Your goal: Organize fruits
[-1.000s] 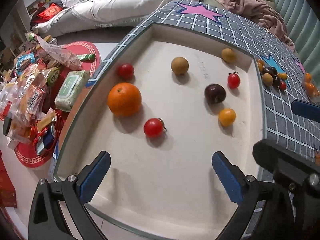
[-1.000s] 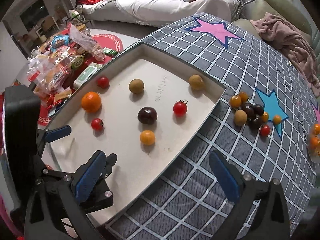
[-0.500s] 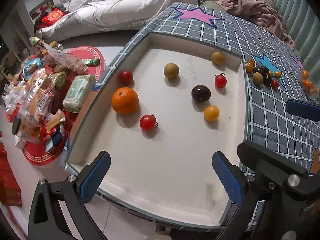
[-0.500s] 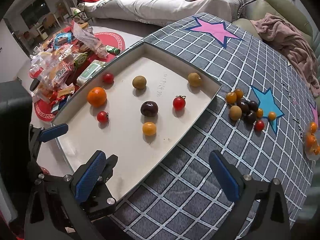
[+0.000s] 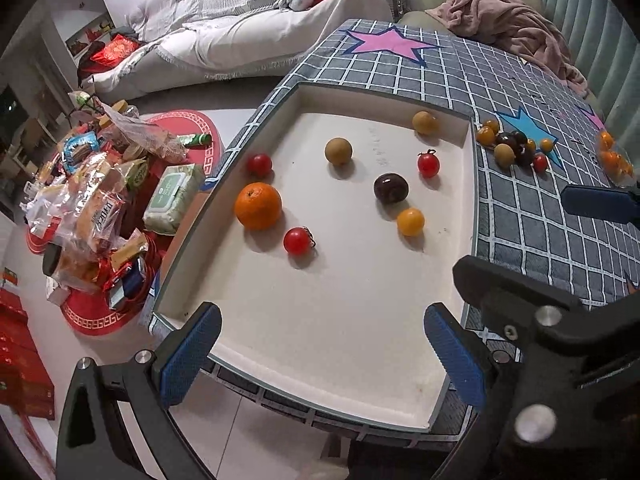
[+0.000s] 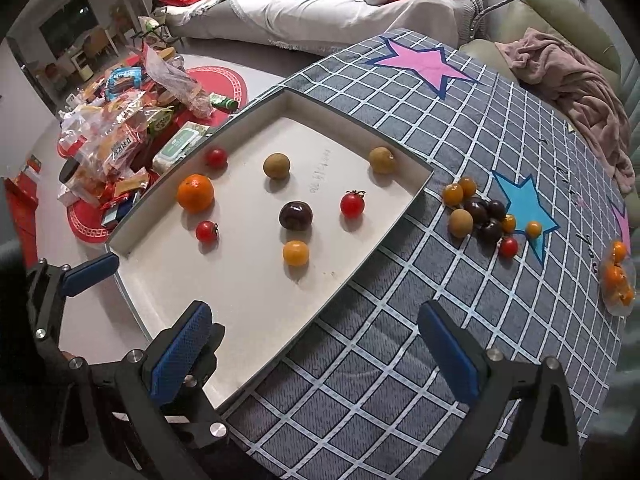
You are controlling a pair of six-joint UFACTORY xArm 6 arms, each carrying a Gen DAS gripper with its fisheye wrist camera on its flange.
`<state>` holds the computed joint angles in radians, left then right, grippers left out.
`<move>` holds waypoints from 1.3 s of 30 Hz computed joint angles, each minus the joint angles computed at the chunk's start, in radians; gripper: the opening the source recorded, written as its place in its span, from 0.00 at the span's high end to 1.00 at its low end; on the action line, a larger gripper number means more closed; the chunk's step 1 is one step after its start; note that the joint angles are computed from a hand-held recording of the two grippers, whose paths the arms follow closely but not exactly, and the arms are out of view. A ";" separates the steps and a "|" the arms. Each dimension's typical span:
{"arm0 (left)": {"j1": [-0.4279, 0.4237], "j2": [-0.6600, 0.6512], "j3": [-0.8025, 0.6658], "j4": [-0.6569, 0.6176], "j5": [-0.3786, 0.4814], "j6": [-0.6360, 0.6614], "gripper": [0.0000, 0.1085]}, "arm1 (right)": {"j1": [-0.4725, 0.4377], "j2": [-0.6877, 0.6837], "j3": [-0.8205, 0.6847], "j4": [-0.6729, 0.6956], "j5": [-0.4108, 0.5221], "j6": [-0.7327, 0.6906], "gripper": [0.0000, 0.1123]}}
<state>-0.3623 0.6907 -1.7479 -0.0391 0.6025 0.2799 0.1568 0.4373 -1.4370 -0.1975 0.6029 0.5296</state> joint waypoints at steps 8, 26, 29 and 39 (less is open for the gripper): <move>0.000 -0.017 0.032 0.011 -0.024 0.003 0.06 | 0.001 0.010 -0.010 0.003 0.016 -0.003 0.09; 0.002 -0.010 0.025 0.015 -0.015 -0.003 0.06 | 0.001 0.024 -0.030 0.000 0.031 -0.012 0.09; 0.003 -0.009 0.024 0.017 -0.016 -0.007 0.06 | 0.001 0.024 -0.030 0.002 0.032 -0.015 0.09; 0.004 -0.006 0.019 0.010 -0.012 -0.001 0.06 | 0.003 0.031 -0.037 0.002 0.032 -0.017 0.09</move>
<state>-0.3579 0.6845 -1.7284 -0.0286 0.5907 0.2787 0.1600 0.4688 -1.4744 -0.1958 0.6351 0.5127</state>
